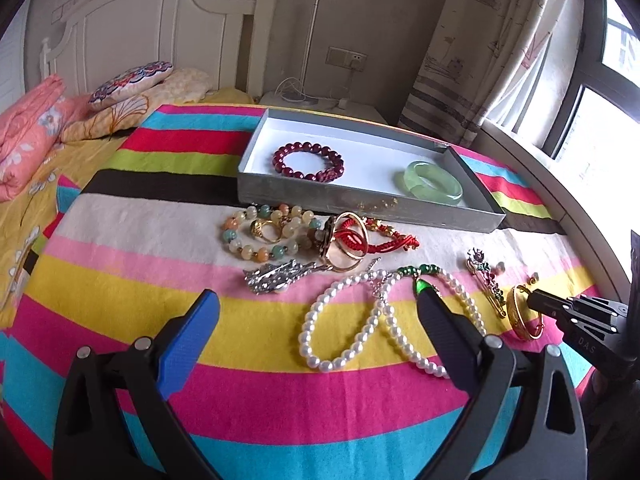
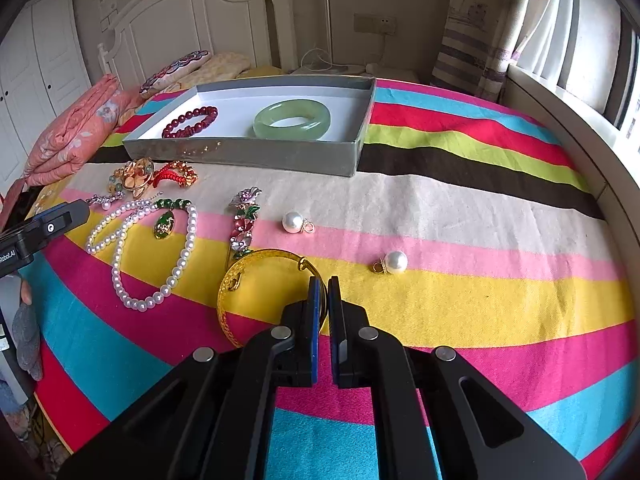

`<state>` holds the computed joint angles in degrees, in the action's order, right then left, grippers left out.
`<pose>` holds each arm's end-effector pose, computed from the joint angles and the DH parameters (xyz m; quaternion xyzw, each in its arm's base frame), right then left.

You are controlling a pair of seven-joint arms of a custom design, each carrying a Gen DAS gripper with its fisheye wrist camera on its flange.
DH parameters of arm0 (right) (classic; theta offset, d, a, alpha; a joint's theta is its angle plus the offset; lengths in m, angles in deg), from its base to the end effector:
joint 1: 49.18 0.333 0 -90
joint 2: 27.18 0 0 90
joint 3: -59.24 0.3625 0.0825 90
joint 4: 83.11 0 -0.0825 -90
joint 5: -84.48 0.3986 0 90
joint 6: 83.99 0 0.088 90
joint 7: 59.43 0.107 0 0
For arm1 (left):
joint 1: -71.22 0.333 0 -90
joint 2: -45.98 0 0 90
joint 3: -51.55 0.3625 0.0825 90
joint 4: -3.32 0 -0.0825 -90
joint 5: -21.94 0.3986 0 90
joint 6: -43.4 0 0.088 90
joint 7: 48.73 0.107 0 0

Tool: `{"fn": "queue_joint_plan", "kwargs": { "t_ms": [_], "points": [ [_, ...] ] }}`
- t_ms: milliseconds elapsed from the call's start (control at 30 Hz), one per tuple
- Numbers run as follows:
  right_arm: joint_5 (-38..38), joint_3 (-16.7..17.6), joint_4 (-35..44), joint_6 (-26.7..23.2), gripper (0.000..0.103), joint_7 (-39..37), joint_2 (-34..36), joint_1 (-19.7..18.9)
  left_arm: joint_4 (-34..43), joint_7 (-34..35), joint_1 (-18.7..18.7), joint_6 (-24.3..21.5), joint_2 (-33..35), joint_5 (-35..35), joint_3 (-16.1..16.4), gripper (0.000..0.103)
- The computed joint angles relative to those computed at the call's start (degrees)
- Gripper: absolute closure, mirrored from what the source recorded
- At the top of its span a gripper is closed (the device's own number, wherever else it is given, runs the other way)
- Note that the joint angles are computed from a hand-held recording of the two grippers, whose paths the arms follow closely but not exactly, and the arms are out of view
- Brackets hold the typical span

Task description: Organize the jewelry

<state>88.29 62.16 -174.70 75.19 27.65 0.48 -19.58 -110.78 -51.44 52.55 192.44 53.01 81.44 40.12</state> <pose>0.6511 0.4026 0.4676 -0.8198 0.4587 -0.1442 0.3110 0.5406 -0.3283 0.4872 -0.7404 0.5384 -0.3019 0.2663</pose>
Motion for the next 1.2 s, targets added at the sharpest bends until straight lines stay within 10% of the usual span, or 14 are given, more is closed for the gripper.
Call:
{"fn": "queue_joint_plan", "kwargs": {
  "t_ms": [300, 633, 1200],
  "points": [
    [2.1, 1.2, 0.0, 0.1, 0.098, -1.8, 0.1, -1.2, 7.1, 14.7, 1.3, 0.6, 4.9, -8.4, 1.0, 0.032],
    [3.9, 1.6, 0.4, -0.4, 0.097, -3.4, 0.3, -1.7, 9.2, 20.7, -0.4, 1.8, 8.2, -10.8, 3.6, 0.093],
    [2.6, -0.2, -0.8, 1.9, 0.098, -1.0, -0.2, -0.2, 5.4, 4.3, -1.9, 2.0, 4.2, 4.1, 2.5, 0.096]
  ]
}}
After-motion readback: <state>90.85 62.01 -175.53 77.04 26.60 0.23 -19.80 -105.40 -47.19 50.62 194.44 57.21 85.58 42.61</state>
